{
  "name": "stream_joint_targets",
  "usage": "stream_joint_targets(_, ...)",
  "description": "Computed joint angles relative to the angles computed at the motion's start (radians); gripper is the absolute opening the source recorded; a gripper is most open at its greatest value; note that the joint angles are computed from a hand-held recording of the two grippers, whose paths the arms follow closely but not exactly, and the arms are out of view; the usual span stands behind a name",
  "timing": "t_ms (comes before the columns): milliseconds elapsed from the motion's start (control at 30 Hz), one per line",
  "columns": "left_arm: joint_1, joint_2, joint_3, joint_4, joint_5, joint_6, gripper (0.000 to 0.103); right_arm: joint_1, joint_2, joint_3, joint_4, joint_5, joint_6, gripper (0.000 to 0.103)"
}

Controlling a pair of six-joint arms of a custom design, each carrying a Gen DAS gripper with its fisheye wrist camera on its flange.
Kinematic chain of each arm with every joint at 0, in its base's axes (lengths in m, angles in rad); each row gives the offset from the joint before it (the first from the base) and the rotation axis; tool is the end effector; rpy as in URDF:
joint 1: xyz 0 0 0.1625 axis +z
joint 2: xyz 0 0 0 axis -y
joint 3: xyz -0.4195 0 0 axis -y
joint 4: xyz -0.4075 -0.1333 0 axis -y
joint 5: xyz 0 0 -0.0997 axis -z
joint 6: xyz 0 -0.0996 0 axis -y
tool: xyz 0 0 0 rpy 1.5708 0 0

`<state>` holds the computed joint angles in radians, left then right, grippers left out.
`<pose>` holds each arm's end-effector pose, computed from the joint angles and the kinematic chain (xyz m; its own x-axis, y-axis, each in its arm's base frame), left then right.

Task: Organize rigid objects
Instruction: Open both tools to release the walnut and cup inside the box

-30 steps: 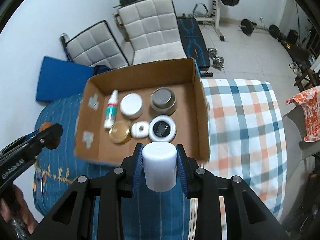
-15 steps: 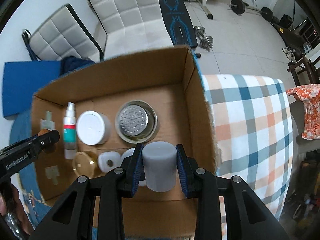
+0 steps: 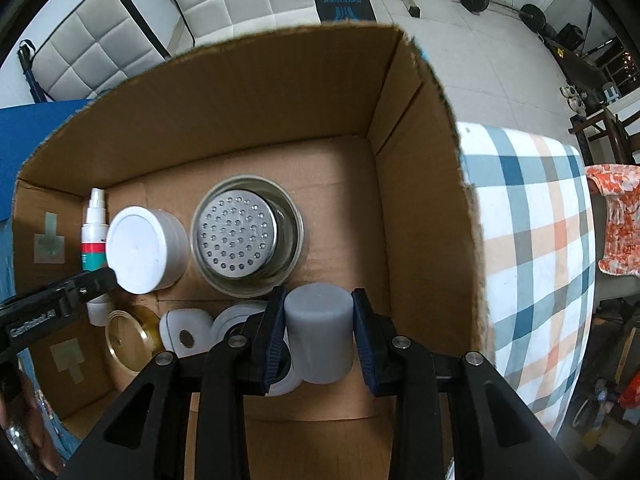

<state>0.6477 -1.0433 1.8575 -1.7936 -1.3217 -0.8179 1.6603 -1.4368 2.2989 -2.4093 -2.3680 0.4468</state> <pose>-0.3193 -0.4395 0.0929 -0.8080 0.2196 -0.5468 0.1060 0.9670 0.2319 0.0993 -0.4121 0.1969 -0.6648 0.3587 0.6552 0.2194 0.9322 -0.2878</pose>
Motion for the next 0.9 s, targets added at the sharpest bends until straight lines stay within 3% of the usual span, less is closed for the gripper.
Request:
stream_joint_targets(367, -0.051, -0.045, 0.004, 0.036, 0.049, -0.048, 0.066, -0.015, 0.005, 0.005, -0.017, 0.031, 0.002, 0.037)
stream_joint_targets(567, -0.102, -0.102, 0.041, 0.011, 0.063, -0.067, 0.081, 0.029, -0.008, 0.002, 0.008, 0.012, 0.022, 0.040)
stream_joint_targets(733, -0.159, -0.156, 0.070, 0.038, 0.114, -0.088, 0.095, 0.090, -0.019, 0.009, 0.035, -0.004, 0.045, 0.066)
stream_joint_targets(867, -0.197, -0.181, 0.079, 0.057, 0.140, -0.102, 0.102, 0.136, -0.032, 0.019, 0.070, -0.009, 0.076, 0.072)
stream_joint_targets(900, -0.208, -0.186, 0.083, 0.063, 0.152, -0.107, 0.103, 0.145, -0.039, 0.016, 0.085, -0.005, 0.082, 0.081)
